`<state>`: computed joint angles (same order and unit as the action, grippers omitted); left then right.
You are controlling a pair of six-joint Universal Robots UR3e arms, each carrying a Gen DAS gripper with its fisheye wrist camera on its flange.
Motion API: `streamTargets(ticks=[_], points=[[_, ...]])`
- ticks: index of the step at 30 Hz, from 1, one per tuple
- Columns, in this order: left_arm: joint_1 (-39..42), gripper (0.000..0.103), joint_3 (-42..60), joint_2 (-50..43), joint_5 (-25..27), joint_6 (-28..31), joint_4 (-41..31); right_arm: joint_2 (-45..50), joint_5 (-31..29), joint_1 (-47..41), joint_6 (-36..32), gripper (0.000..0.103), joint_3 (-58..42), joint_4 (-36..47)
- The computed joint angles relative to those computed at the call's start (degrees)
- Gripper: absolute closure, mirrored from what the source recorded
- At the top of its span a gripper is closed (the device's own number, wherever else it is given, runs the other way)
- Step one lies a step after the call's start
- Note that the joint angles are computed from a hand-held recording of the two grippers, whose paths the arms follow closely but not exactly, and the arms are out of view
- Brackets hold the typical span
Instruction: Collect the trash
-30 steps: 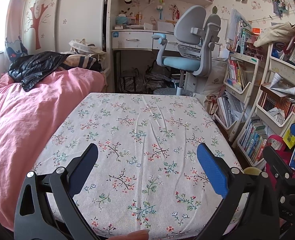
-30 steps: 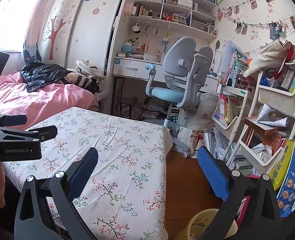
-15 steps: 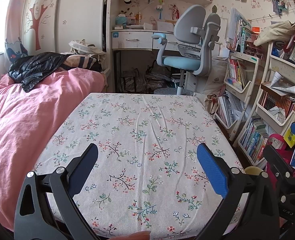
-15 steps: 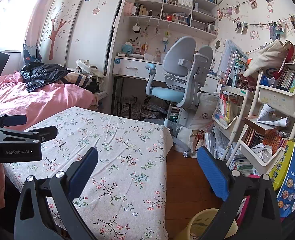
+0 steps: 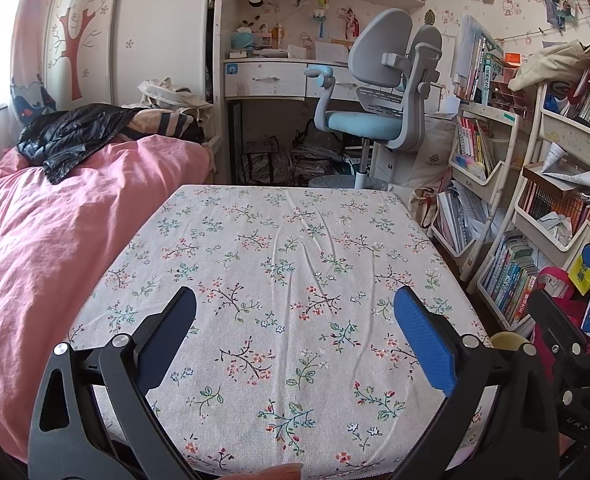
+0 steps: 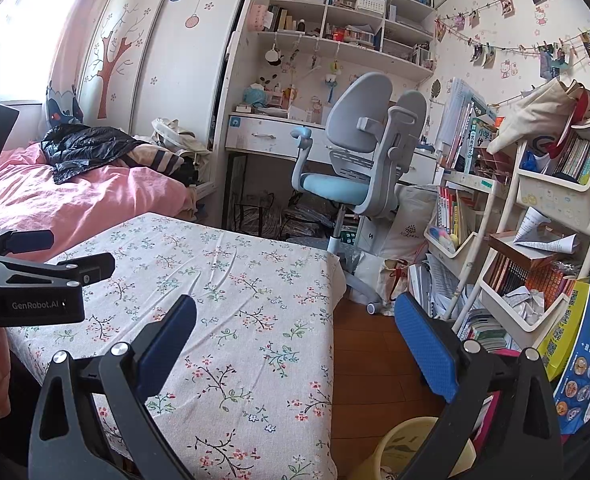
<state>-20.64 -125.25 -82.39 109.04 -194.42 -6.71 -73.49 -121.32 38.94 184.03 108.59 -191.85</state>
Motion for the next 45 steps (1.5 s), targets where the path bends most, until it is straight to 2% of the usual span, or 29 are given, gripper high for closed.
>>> streamTargets(ticks=[45], points=[[0.5, 0.007, -0.6, 0.6, -0.2, 0.1, -0.1, 0.7, -0.1, 0.4, 0.2, 0.008, -0.3, 0.1]])
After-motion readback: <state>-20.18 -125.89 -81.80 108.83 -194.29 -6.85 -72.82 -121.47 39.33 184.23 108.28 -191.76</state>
